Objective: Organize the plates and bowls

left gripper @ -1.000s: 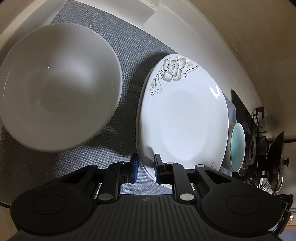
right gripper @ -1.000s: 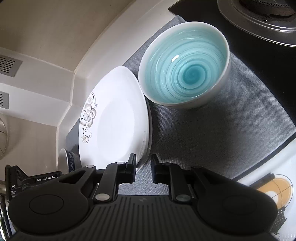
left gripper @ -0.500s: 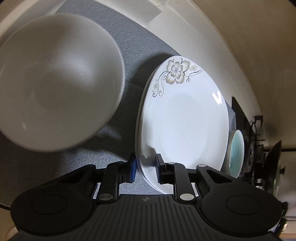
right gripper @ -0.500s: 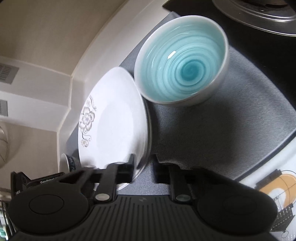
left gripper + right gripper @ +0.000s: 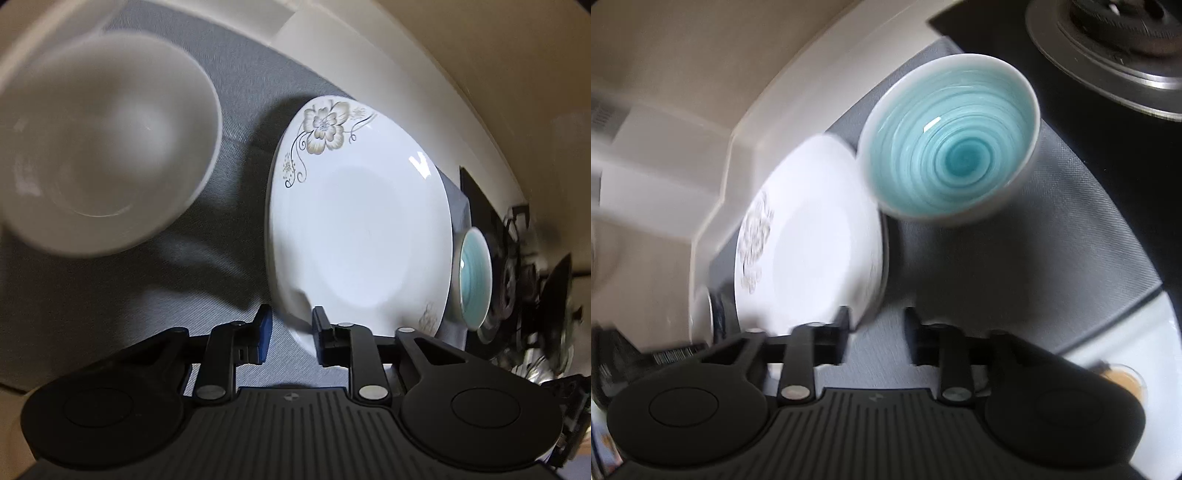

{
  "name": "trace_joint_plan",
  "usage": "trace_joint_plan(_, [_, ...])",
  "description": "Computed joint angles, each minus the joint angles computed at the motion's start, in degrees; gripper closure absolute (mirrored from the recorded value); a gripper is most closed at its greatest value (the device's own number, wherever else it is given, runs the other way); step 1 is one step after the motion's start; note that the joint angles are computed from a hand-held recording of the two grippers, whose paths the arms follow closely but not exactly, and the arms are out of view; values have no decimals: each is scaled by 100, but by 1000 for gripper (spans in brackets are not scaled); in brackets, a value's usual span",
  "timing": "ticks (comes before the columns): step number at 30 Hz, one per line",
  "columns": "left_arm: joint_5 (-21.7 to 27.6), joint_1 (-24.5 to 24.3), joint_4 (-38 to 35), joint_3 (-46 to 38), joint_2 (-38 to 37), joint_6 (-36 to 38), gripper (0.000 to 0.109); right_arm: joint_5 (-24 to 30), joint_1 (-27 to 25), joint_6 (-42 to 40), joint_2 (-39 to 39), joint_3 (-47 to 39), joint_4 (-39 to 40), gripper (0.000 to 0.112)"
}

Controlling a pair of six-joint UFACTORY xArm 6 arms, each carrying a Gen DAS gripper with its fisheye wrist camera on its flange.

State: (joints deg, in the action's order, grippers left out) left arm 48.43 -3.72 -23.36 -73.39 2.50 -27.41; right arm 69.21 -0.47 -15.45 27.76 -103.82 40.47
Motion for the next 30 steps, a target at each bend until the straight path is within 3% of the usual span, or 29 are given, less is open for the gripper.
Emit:
trace_joint_plan(5, [175,-309,656,199,-528,-6,63,191,20,-1064,-810,961,-255,59])
trace_joint_plan(9, [609,-593,1338,136,-672,-277,59,20,206,-1899,-1362,1563,-441,72])
trace_joint_plan(12, [664,-593,889,130,-680,-33,58,-5,375,-2291,-1525,1751,-723,73])
trace_joint_plan(14, [748,-639,911,71,-644,-51,58,33,432,-2385,-1568,1829,-841,81])
trace_joint_plan(16, [759,-702,1027,66,-667,-38,58,-98,450,-2267,-1622,1945,-921,102])
trace_joint_plan(21, [815,-798,1215,37,-693,-49,58,-764,327,-2091,-1663,2056,-1119,111])
trace_joint_plan(22, [828,-800,1209,42,-692,-66,58,-737,272,-1988,-1609,1976,-1173,111])
trace_joint_plan(25, [869,-780,1162,55,-710,-101,58,24,89,-2142,-1331,1466,-795,102])
trace_joint_plan(26, [870,-775,1169,58,-725,-109,58,38,179,-2224,-1359,1486,-849,94])
trace_joint_plan(27, [861,-774,1181,65,-737,-125,58,-12,267,-2380,-1456,1610,-858,70])
trace_joint_plan(28, [855,-766,1181,75,-750,-131,58,-2,329,-2585,-1545,1738,-790,63])
trace_joint_plan(30, [886,-744,1192,67,-756,-154,58,148,436,-2777,-1594,1877,-754,64])
